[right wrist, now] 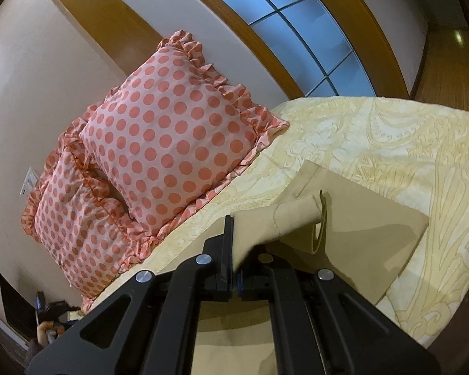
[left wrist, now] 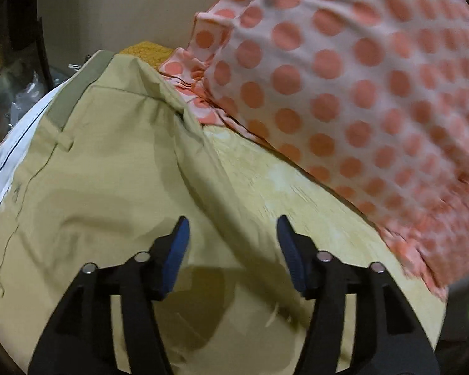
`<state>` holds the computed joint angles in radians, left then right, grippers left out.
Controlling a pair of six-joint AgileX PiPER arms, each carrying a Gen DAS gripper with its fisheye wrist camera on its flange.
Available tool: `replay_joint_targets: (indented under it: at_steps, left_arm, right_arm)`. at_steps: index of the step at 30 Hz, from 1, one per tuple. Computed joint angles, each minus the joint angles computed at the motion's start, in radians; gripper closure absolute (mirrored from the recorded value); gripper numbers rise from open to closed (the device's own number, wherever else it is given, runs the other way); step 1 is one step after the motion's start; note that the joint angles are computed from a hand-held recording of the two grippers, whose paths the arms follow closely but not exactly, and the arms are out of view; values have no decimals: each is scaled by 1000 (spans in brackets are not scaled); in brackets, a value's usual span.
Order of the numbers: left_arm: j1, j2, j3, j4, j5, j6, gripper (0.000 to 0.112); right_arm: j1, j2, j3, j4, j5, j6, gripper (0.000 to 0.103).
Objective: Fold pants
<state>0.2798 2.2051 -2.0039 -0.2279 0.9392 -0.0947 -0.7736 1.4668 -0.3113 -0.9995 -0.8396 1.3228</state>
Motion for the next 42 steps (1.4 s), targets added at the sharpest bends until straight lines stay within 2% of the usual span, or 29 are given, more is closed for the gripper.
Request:
replay_joint_targets:
  at_steps: [1, 3, 4, 6, 9, 14, 16, 19, 21, 23, 24, 25, 26, 27, 29, 32, 33, 36, 38, 39, 40, 42]
  left_arm:
    - [-13, 56, -76, 44, 24, -36, 54]
    - [4, 99, -109, 12, 31, -31, 106]
    - [23, 78, -65, -47, 8, 1, 106]
    - [57, -36, 119, -141, -99, 123, 108]
    - [156, -273, 419, -364, -152, 410, 108]
    - [455, -669, 918, -666, -41, 910, 108]
    - [566, -744, 1069, -725, -3, 1073, 108]
    - [677, -790, 1217, -733, 33, 1188, 107]
    - [694, -774, 1275, -748, 0, 1246, 105]
    - [750, -735, 1311, -803, 19, 1342, 103]
    - [771, -741, 1325, -819, 31, 1379, 101]
    - [781, -749, 1339, -827, 35, 1404, 99]
    - [796, -764, 1354, -837, 38, 1431, 87]
    - [807, -777, 1366, -845, 41, 1450, 76]
    - [824, -805, 1396, -866, 39, 1500, 68]
    - [858, -818, 1415, -874, 53, 1546, 64]
    - [870, -817, 1416, -873, 61, 1554, 63]
    - [908, -810, 1412, -870, 92, 1572, 62]
    - [935, -803, 1404, -868, 111, 1577, 59]
    - [945, -803, 1402, -870, 112, 1579, 57]
    - [952, -803, 1399, -872, 110, 1581, 55]
    - [971, -800, 1393, -879, 105, 1592, 50]
  right_arm:
    - [6, 3, -3, 9, 4, -7, 102]
    - [11, 20, -8, 22, -1, -18, 102]
    - [14, 31, -13, 28, -5, -22, 102]
    - [8, 42, -17, 36, -11, -36, 102]
    - [-31, 57, -21, 29, -22, -44, 102]
    - [-133, 48, -7, -26, -27, -65, 102]
    - [-157, 54, -2, -38, -25, -72, 102]
    - [-182, 91, 11, -35, -8, -106, 102]
    - [-177, 106, 17, -33, 12, -134, 101]
    - [-192, 93, 33, -52, 32, -144, 95]
    - [-213, 83, 42, -68, 33, -139, 75]
    - [-253, 66, 67, -67, 22, -154, 43]
    - [-286, 53, 93, -43, 7, -183, 31]
    - [-315, 48, 115, -18, -8, -214, 28]
    - [-365, 75, 127, -9, -14, -240, 28]
    - [-385, 191, 122, 21, -59, -302, 36]
    - [-372, 201, 142, 71, -88, -366, 38]
    - [-276, 218, 150, 146, -102, -443, 48]
    - [-229, 203, 169, 238, -107, -518, 51]
    - [-238, 226, 169, 227, -145, -531, 81]
    - [-258, 246, 154, 181, -157, -510, 94]
    - [-221, 256, 126, 193, -122, -499, 94]
